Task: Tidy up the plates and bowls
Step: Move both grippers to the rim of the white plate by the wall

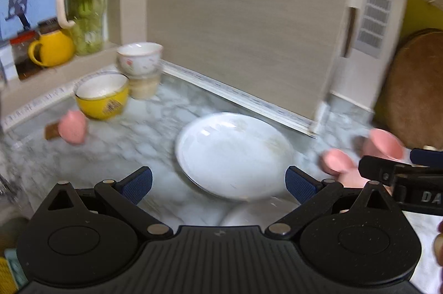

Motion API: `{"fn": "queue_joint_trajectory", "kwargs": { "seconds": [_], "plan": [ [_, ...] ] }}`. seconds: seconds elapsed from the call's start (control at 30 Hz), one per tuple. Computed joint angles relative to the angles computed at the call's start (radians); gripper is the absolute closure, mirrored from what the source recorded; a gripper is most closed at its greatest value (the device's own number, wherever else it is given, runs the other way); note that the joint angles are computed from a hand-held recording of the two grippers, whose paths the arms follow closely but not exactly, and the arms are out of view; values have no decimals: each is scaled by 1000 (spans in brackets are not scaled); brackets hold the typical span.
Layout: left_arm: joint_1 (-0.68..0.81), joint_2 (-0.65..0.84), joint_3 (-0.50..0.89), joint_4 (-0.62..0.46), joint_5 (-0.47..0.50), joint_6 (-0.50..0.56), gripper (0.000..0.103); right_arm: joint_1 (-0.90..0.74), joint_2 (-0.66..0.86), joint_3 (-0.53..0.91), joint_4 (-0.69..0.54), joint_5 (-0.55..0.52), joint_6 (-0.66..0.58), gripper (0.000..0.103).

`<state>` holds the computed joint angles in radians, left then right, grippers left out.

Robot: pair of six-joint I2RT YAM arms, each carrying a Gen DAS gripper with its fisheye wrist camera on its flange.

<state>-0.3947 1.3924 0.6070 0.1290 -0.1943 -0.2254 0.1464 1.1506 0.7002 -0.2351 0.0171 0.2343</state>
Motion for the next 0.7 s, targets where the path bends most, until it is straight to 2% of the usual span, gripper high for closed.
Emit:
{"fn": "queue_joint_trajectory", "kwargs": {
  "seconds": [0.13,0.2,0.33,0.6,0.67,0.7],
  "plan": [
    [55,141,88,71,-17,61,0,-27,213,108,68,-90,-67,4],
    [87,215,153,63,14,71,0,-44,317,177,65,-147,-79,5],
    [122,345,272,23,38,68,0,-55,486,291,51,-163,-93,9],
    [168,561,454,-42,82,43,1,-79,702,448,-14,-211,-68,19],
    [182,600,491,-68,109,34,7,-84,743,478,-17,-223,-67,23],
    [189,616,510,-87,118,27,14,-85,757,489,-18,-234,-68,25]
  ]
}}
